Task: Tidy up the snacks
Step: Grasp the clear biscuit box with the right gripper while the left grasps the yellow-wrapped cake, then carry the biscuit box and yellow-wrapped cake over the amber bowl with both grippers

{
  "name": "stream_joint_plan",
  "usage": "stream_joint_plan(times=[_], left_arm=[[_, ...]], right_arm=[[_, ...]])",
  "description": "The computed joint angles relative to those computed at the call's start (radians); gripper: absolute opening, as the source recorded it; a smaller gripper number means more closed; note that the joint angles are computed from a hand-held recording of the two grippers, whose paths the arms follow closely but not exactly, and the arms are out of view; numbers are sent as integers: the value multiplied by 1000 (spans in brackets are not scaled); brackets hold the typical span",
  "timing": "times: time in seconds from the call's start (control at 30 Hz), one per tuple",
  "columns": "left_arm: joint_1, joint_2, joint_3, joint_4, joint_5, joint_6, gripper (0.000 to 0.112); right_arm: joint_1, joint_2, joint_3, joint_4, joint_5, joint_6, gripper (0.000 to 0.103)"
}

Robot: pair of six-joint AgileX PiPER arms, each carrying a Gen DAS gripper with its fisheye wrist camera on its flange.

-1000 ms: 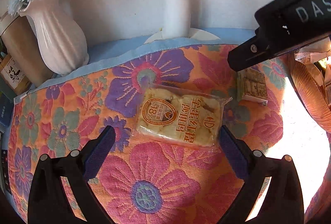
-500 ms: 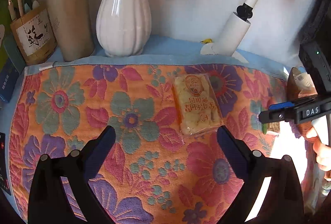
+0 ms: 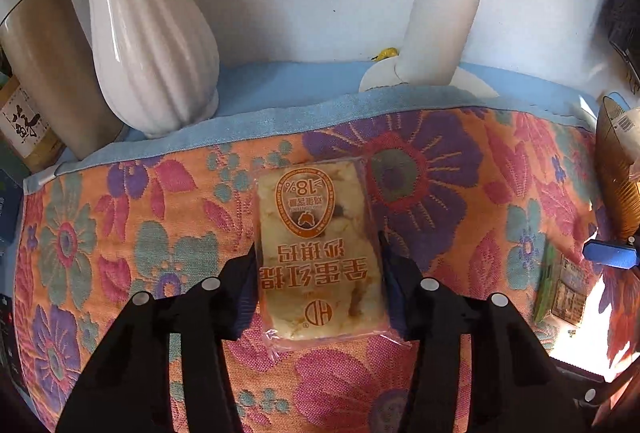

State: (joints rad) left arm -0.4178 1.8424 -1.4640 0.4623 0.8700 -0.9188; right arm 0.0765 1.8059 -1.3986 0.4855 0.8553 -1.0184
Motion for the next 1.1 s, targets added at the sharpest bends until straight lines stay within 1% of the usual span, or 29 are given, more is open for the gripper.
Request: stream_joint_plan(times=[0.03, 0.07, 0.13, 0.17, 0.2, 0.23, 0.3, 0.37, 0.43, 0.57, 0.6, 0.63, 0.67, 0.7, 0.73, 0.77, 0.8, 0.83, 0.9, 1.0, 1.1], left_arm=[[-6, -6, 8, -1, -7, -5, 44], [-8, -25, 28, -12, -21, -2, 44], [-26, -68, 76, -31, -51, -4, 44], [-41, -86, 97, -26, -61, -17, 44], [-61, -110, 125, -11, -70, -42, 44], [-81, -133, 155, 3, -80, -68, 44], [-122, -173, 199, 21, -83, -112, 44], [-189, -199, 231, 67, -54, -197, 44], [-254, -223, 267, 100, -40, -277, 44], [-391, -257, 311, 174, -6, -415, 44], [-428, -270, 324, 195, 4, -452, 44], [-470, -281, 339, 226, 17, -498, 44], [-507, -307, 362, 252, 38, -532, 44], [-532, -303, 369, 274, 44, -562, 44], [-558, -310, 388, 293, 54, -595, 44], [-577, -296, 390, 308, 77, -616, 44], [-584, -270, 365, 310, 123, -604, 44], [-601, -268, 364, 339, 142, -632, 44], [-613, -291, 387, 389, 135, -672, 44], [-617, -275, 373, 378, 168, -672, 44], [-630, -270, 372, 397, 183, -683, 44]], right_arm=[[-8, -4, 24, 29, -25, -27, 97], [-22, 3, 34, 56, -26, -49, 96], [-40, 14, 41, 98, -14, -63, 87], [-47, 0, 65, 118, -36, -83, 82], [-50, -12, 82, 125, -49, -95, 63], [-56, -27, 98, 130, -49, -102, 46], [-76, -76, 148, 150, -53, -108, 46], [-84, -148, 248, 173, -107, -115, 46], [-123, -239, 365, 187, -144, -136, 46], [-198, -457, 621, 198, -295, -217, 46], [-216, -495, 665, 212, -317, -241, 46], [-241, -515, 693, 239, -312, -275, 46], [-272, -521, 708, 271, -288, -317, 46], [-296, -514, 718, 299, -269, -353, 46], [-305, -504, 729, 316, -270, -374, 47], [-317, -506, 746, 363, -271, -414, 47], [-324, -507, 747, 378, -266, -430, 47], [-328, -507, 746, 375, -263, -427, 47], [-319, -507, 749, 376, -275, -426, 47], [-333, -506, 751, 390, -261, -440, 48], [-347, -514, 763, 409, -255, -462, 48]])
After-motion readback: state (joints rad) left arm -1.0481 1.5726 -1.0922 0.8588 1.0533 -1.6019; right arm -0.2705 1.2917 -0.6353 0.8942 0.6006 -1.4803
